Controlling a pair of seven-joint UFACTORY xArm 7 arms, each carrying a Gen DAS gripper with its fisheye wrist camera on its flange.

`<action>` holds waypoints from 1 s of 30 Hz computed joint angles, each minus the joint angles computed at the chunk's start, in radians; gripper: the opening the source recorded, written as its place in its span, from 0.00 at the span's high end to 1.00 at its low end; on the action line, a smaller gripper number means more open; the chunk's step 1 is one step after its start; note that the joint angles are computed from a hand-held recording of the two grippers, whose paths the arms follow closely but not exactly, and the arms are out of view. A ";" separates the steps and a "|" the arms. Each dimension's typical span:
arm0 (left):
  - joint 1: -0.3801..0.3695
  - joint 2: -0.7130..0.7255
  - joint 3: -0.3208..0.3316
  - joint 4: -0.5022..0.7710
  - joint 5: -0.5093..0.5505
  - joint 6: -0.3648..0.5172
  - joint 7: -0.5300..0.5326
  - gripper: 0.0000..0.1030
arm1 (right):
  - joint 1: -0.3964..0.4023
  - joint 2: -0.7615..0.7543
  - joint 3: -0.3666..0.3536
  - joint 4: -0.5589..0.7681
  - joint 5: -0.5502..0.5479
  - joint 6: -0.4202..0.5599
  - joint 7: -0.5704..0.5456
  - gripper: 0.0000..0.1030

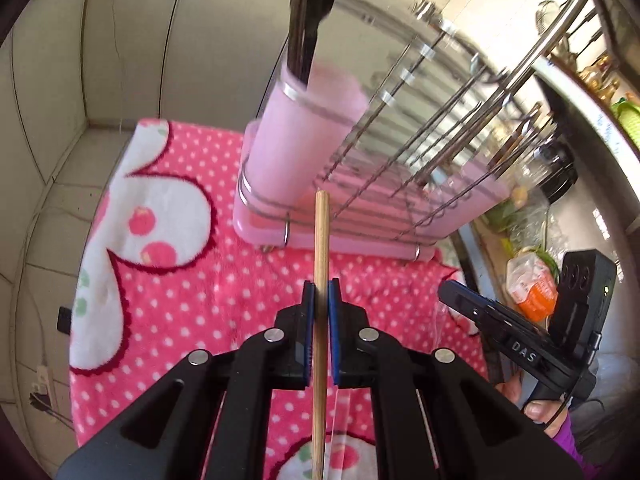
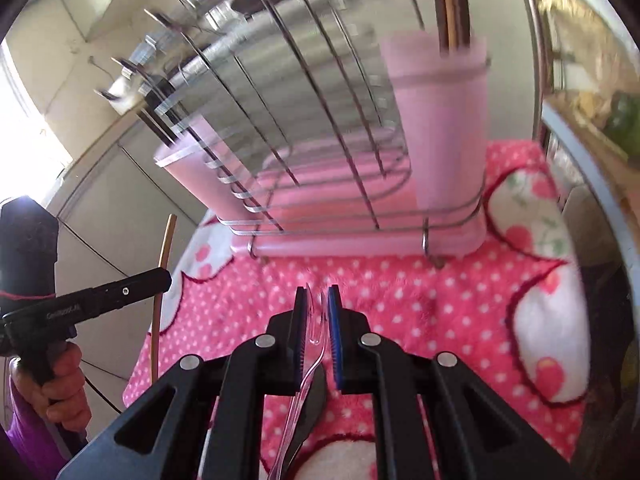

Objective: Organize utensils
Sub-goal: 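Lift the chopstick and fork and carry them over the pink cups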

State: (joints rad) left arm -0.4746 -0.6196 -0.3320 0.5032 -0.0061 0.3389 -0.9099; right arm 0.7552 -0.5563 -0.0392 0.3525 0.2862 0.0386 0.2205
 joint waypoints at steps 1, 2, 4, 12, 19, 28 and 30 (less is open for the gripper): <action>0.014 -0.014 -0.016 0.003 0.010 -0.004 -0.014 0.94 | -0.032 -0.030 0.026 -0.008 -0.012 0.003 0.009 0.91; 0.023 -0.048 -0.021 -0.003 0.019 -0.004 -0.022 0.94 | -0.056 -0.054 0.051 -0.013 -0.022 -0.003 0.020 0.91; 0.040 -0.096 -0.033 -0.009 0.035 -0.010 -0.035 0.94 | -0.079 -0.095 0.064 -0.017 -0.040 -0.014 0.031 0.91; 0.188 -0.106 -0.126 0.101 0.139 -0.085 -0.113 0.94 | -0.195 -0.315 0.070 0.002 -0.126 0.030 0.009 0.97; 0.297 -0.088 -0.157 0.168 0.187 -0.171 -0.119 0.94 | -0.266 -0.361 0.071 0.117 -0.170 0.096 -0.037 0.97; 0.524 -0.134 -0.249 0.256 0.236 -0.218 -0.175 0.94 | -0.560 -0.351 0.201 0.295 -0.316 0.185 -0.083 0.97; 0.592 -0.141 -0.281 0.276 0.242 -0.241 -0.197 0.94 | -0.590 -0.332 0.214 0.317 -0.340 0.192 -0.095 0.97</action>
